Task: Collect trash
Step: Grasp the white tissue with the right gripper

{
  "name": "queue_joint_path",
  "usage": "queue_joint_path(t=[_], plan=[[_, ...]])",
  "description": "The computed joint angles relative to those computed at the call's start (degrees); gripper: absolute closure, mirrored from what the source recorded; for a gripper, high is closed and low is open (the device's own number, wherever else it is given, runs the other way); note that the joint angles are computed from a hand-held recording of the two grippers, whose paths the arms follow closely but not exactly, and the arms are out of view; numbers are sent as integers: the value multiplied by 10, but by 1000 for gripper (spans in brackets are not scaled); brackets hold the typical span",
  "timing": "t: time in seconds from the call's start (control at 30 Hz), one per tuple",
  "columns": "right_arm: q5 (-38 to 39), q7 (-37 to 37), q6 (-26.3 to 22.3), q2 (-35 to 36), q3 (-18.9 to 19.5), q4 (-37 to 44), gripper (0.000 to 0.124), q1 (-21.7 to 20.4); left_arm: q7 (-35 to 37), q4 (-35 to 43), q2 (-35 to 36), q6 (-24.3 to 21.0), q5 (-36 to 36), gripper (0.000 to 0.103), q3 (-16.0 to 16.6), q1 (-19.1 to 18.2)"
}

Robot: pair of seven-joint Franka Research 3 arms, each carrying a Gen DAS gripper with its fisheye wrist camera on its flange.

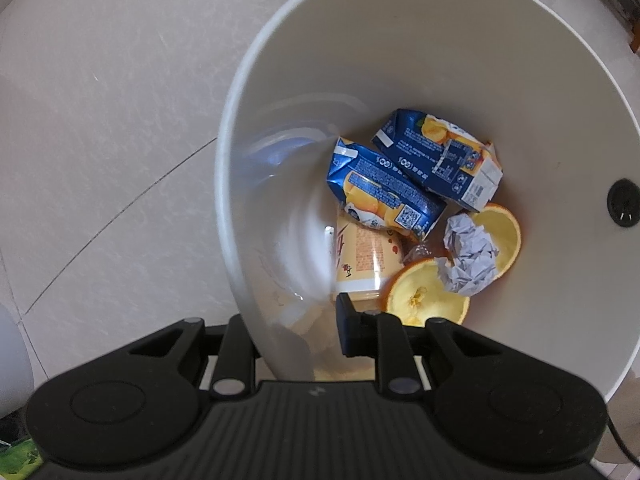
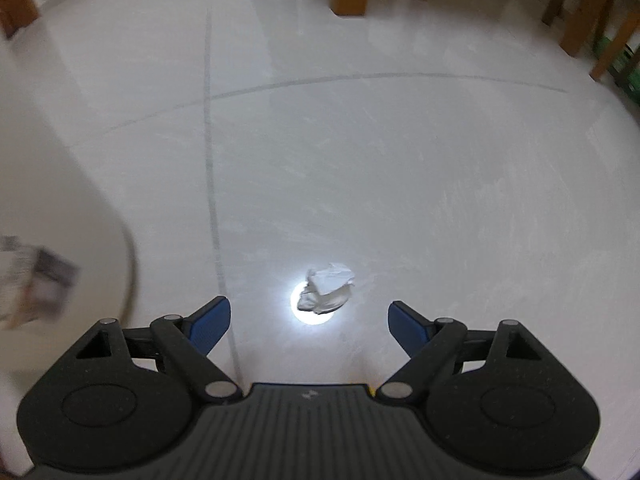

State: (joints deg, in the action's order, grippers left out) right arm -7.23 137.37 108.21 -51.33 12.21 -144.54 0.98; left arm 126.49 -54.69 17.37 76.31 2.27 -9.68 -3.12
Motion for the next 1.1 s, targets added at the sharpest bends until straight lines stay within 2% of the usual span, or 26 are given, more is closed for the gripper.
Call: queue_joint_path(t=[0.1, 0.33, 0.53, 0.63, 0.73, 1.1], plan=[[-8, 4, 18, 11, -2, -25, 38, -7, -7, 21, 12, -13, -1, 83, 0, -1], [-23, 24, 62, 50, -8, -50, 51, -20, -5, 11, 5, -6, -1, 84, 0, 1], [-29, 28, 76, 71, -20, -58, 67, -21, -7, 33, 17, -18, -4, 89, 0, 2], [-39, 26, 73, 79, -20, -53, 72, -24, -9, 46, 23, -24, -5, 89, 0, 2], [-39, 22, 65, 86, -25, -47, 86, -23, -11, 54, 27, -28, -6, 91, 0, 2], [-42, -13, 9, 79, -29, 8, 87, -12, -9, 44, 20, -20, -3, 93, 0, 2]])
